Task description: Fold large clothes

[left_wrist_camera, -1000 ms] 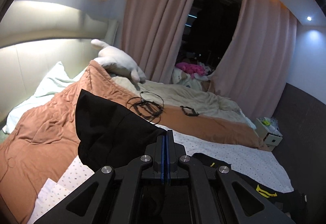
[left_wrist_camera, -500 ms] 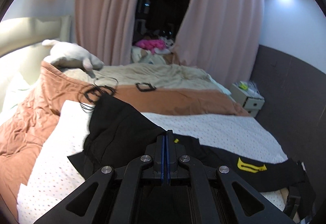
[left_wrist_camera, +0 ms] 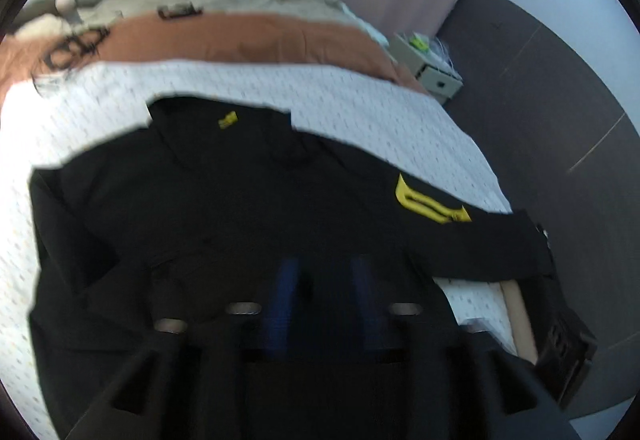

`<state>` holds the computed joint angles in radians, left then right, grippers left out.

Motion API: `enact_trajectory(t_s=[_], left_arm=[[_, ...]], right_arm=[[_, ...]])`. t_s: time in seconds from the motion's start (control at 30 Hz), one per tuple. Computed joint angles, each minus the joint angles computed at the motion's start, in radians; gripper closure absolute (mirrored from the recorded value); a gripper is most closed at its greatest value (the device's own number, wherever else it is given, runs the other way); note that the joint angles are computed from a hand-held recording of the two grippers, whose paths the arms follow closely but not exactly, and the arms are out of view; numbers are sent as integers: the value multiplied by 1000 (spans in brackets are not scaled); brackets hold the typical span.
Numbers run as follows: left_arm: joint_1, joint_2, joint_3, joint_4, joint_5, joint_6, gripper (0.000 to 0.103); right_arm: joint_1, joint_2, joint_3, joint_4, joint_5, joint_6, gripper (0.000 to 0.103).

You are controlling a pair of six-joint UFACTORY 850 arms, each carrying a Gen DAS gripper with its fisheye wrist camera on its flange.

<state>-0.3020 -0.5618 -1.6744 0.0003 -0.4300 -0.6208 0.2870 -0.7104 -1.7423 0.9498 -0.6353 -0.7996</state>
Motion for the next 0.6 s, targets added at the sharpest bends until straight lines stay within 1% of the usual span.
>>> enact_trajectory(t_s=[0.03,0.07,0.1,0.13,0.2,0.3,0.33,0.43,0.47,0.5,0.53,0.57,0.6], left_arm=[[-2,11,19,18,5,-29,22],[-3,30,49,26,27,-50,16],[-1,52,80,20,53,-48,14],[0,75,110,25,68,-55,14],[0,106,147,98,71,-126,14],[11,176,228,253,72,-262,14],[14,206,264,325,70,-331,14],[33,269,345,450,72,-457,14],[40,297,382,496,72,-505,14],[44,314,403,521,68,-531,14],[51,333,429,543,64,-556,14],[58,354,455,566,62,-579,14],[65,376,486,594,61,-608,16]], right_arm=[[1,-3,-5,-9,-1,9,87],[2,-6,-9,-13,-2,13,87],[4,-8,-10,-16,0,14,87],[7,-9,-13,-21,2,18,87],[17,-15,-23,-27,1,25,87],[38,-19,-34,-32,-1,28,87],[47,-21,-38,-35,0,26,87],[82,-34,-64,-63,2,38,87],[92,-37,-71,-75,0,46,85],[104,-45,-84,-94,-2,62,72],[119,-54,-101,-116,-1,84,62],[129,-59,-109,-124,6,95,41],[139,-60,-112,-116,18,92,33]])
